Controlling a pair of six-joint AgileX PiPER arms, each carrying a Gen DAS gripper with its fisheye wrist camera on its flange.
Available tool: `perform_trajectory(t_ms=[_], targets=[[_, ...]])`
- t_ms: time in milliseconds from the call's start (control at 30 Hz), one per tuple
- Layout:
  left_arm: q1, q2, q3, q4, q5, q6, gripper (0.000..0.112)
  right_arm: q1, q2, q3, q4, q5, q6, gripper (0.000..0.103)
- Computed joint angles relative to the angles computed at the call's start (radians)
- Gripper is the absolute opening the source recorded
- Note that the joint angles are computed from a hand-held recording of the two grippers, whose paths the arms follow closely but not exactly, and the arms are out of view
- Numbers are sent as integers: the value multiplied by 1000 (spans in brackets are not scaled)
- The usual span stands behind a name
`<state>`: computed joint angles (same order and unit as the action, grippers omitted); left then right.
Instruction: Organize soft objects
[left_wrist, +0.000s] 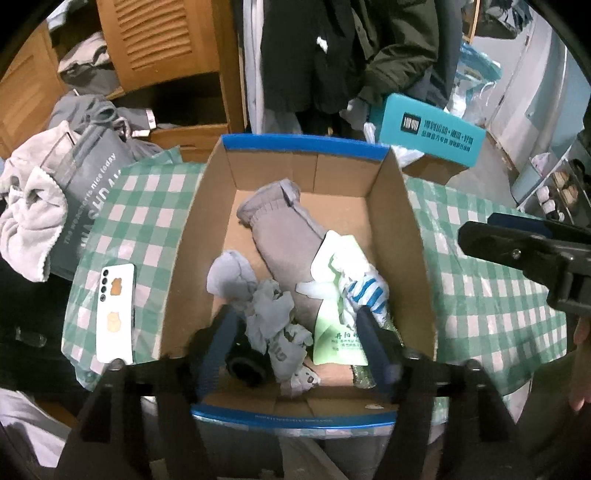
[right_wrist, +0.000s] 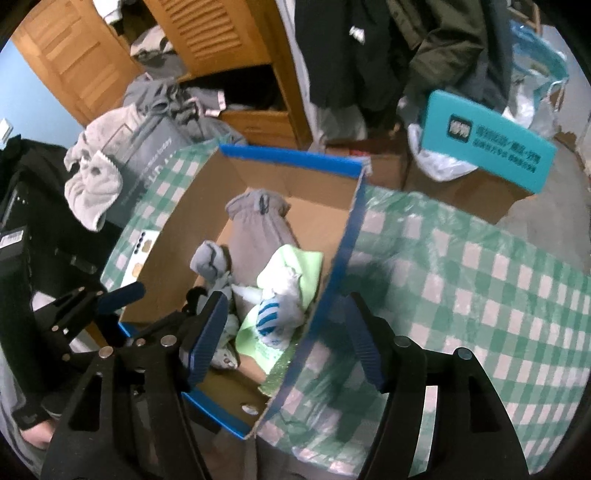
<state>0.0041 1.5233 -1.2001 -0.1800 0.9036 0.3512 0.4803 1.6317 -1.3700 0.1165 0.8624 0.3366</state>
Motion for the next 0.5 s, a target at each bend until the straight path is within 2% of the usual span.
perform_trajectory(t_ms=[100,200,500], targets=[[-9,-26,-6,10,5,-13,74,2,-34,12,-27,-4,23,66],[-16,-55,-5,8,8,-23,81,3,-65,27,-46,-8,31,66],[-42,-93,-18,3,31,-51,81,3,-170,90,-109,-30,57,66]])
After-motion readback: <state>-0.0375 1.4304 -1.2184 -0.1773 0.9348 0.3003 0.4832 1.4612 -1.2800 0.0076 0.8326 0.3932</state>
